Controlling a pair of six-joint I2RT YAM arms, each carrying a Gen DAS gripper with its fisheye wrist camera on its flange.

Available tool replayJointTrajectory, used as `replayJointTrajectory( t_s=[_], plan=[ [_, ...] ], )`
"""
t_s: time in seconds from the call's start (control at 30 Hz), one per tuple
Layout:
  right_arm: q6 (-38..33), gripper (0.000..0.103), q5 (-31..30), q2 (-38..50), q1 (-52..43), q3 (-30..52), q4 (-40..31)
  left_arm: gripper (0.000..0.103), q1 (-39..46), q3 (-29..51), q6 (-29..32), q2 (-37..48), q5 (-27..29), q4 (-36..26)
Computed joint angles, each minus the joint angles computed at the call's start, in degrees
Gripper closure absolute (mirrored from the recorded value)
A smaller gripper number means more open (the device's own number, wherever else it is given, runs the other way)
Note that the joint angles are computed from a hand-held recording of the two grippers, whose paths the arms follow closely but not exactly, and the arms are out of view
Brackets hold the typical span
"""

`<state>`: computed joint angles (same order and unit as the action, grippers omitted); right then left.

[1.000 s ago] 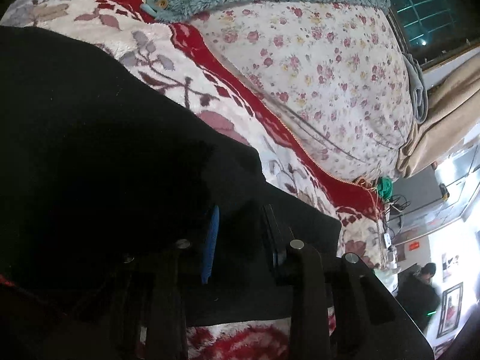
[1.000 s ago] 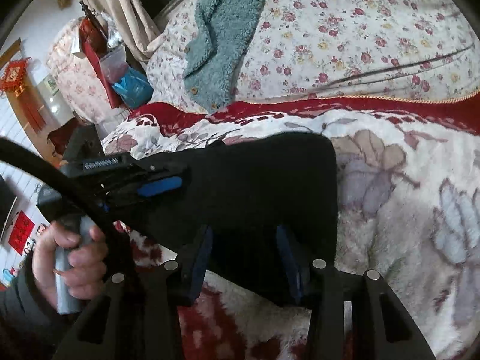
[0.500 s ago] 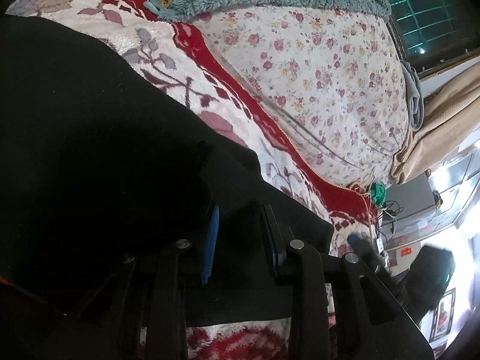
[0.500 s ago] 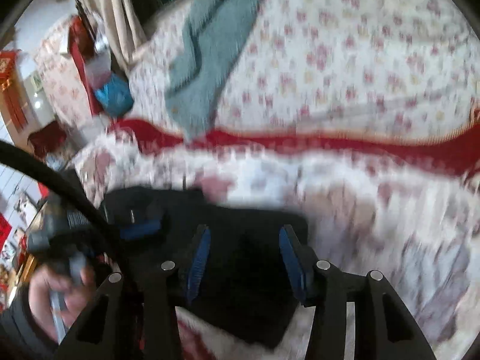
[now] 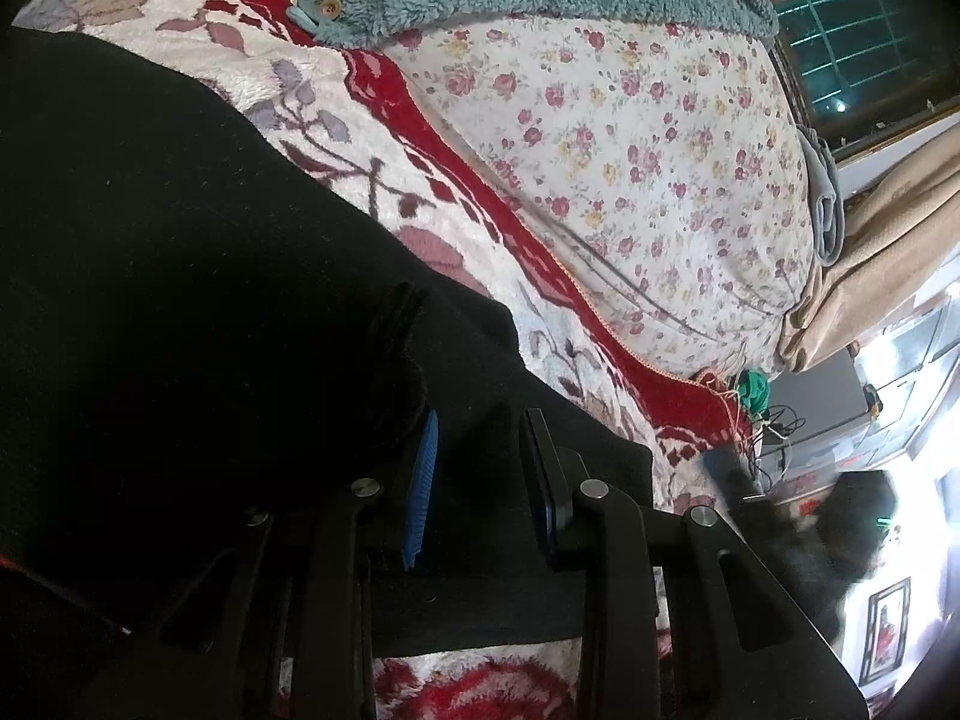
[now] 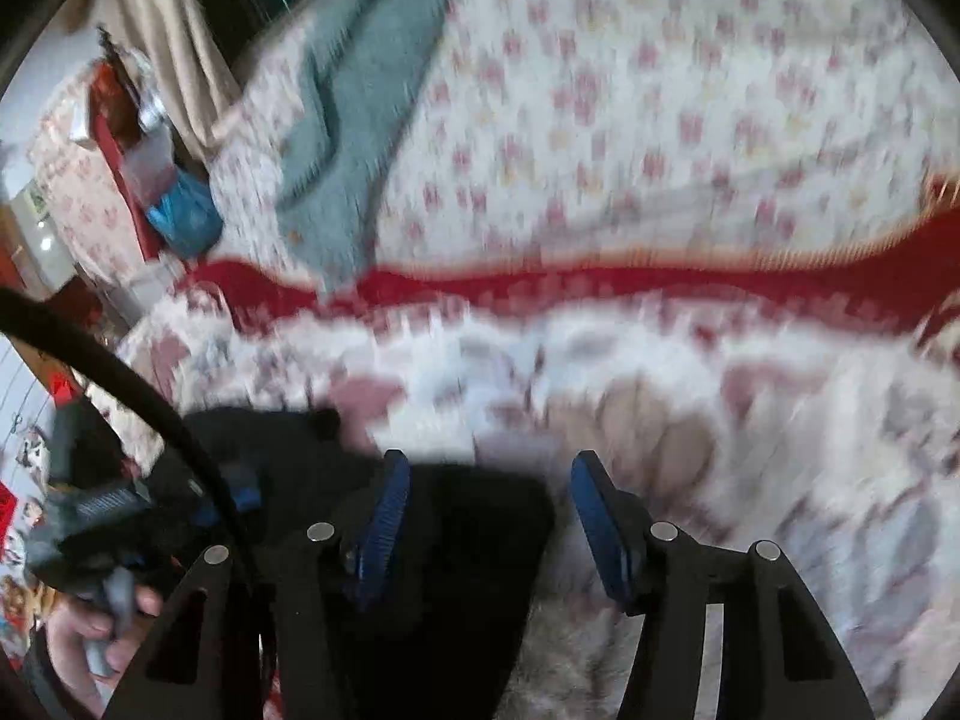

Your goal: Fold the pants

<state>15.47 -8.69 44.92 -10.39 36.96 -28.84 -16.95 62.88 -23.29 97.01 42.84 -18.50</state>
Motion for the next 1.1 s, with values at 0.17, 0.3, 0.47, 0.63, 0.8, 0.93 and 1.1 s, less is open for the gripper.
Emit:
replayJointTrajectory(
  t_s=[0.17, 0.3, 0.47, 0.63, 0.8, 0.93, 1.1],
  plan=[
    [-2.0, 0.046, -1.51, 3.47, 5.21, 2.38, 2.48, 0.073, -0.45, -1.01, -0.76, -0.78, -0.61, 1.52],
    [-1.53, 0.045, 5.75, 14.89, 8.7, -1.85, 5.43, 0.072, -0.6, -1.93, -1.19, -1.16, -0.04, 3.3],
    [-0.54, 0.043, 9.61, 14.11, 12.02, 2.53, -1.33, 0.071, 3.47, -0.7, -2.22, -4.06, 8.07, 2.53],
    [1.87, 0.044, 9.19, 8.55, 13.26, 4.62, -3.14, 0.039, 19.47, -0.31, -0.73, -10.54, 16.83, -1.8],
    [6.05, 0.044, 11.19, 8.62, 18.83, 5.39, -2.38, 0.033, 38.19, 2.86, 1.86, -3.8, 20.48, -5.45],
    [10.14, 0.044, 11.24, 9.53, 22.86, 3.74, -0.25, 0.028, 43.09, 5.76, 2.72, 8.13, 21.72, -11.71],
    [11.08, 0.044, 12.58, 10.14, 26.28, 2.82, 0.15, 0.027, 42.57, 5.26, 2.37, 14.16, 26.03, -10.73]
  ],
)
